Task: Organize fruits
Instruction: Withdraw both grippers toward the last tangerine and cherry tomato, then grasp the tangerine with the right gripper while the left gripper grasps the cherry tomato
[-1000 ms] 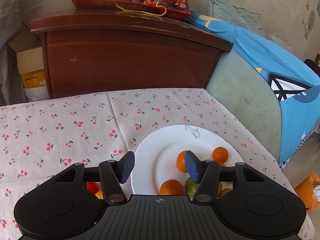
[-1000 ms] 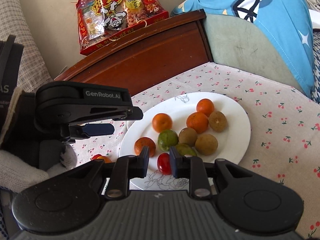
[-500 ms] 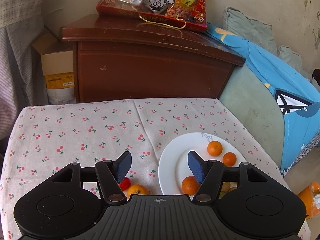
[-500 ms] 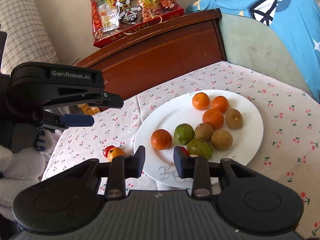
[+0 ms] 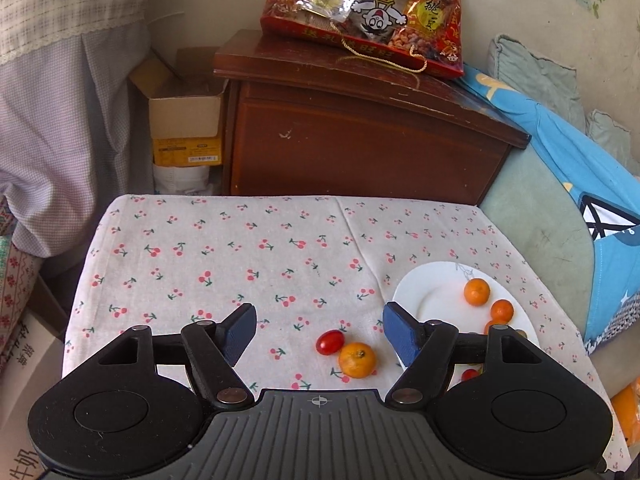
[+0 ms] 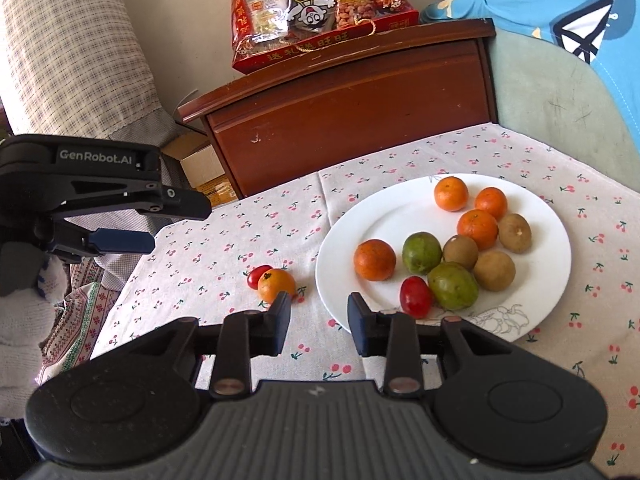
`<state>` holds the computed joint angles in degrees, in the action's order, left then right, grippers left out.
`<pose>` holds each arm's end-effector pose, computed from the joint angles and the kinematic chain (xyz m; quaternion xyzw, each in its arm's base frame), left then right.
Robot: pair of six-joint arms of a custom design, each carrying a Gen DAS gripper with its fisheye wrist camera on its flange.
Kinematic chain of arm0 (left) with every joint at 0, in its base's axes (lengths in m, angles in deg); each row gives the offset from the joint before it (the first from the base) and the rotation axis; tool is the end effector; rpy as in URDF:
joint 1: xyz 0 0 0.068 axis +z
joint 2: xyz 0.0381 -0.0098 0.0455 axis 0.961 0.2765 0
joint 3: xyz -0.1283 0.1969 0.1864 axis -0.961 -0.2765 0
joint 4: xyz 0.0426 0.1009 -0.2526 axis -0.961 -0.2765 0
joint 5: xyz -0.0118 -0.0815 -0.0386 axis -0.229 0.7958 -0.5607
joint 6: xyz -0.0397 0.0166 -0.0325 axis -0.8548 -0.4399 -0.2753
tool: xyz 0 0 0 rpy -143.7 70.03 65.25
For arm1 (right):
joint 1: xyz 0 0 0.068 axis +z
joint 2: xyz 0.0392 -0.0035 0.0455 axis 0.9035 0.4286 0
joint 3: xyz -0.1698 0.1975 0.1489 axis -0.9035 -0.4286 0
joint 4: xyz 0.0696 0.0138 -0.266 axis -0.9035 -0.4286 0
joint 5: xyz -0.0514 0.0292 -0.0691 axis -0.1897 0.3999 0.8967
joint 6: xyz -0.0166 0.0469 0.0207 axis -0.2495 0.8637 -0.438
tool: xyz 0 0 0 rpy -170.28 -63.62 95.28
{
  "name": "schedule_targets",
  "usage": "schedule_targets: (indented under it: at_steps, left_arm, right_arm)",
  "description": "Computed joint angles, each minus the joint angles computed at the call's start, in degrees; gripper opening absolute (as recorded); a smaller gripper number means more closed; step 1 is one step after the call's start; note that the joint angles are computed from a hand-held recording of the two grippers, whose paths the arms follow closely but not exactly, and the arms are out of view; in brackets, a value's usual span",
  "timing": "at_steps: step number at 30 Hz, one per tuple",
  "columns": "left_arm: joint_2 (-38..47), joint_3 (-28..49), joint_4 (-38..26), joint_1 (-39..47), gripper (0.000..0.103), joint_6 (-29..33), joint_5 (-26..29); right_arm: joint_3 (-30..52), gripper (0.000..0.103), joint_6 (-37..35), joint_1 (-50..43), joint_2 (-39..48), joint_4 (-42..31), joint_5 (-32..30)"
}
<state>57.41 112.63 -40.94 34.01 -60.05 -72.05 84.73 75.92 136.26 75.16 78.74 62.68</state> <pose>0.2281 -0.1898 0.1164 0.1694 0.8963 -0.1878 0.3644 0.0906 0.1810 0.0490 0.1961 0.8523 0.0943 0.4756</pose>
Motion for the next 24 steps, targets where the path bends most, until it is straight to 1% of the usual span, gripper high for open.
schedule_targets:
  at_steps: [2,6,12,15,21,24]
  left_arm:
    - [0.5,-0.3,0.2,0.6,0.071,0.2,-0.1]
    - [2.7,0.1,0.0,1.4,0.071,-0.2,-1.9]
    - [4.9,0.2,0.6,3.8,0.071,-1.3,-0.7]
    - [5.3,0.1,0.8,4.4,0.071,-1.1,-0.8]
    - [6.2,0.3,1.2,5.3,0.071,-1.1,0.7]
    - [7.0,0.8,1.2,5.6,0.071,-1.7,1.2]
  right_arm:
    - [0.1,0.033,-2.5,-0.7,1.1,2.8,-0.9]
    - [0.7,0.033,-7.1,-2.8,3.6,7.9,-3.1]
    - [2.7,0.033,-14.9,-6.6,7.4,13.8,-6.3]
    - [3.7,0.036,-18.8,-8.7,9.0,16.4,-7.8]
    - [5.2,0.036,-24.4,-12.0,10.5,18.1,-9.2]
    - [6.0,0.036,-25.1,-13.2,10.9,17.7,-10.0]
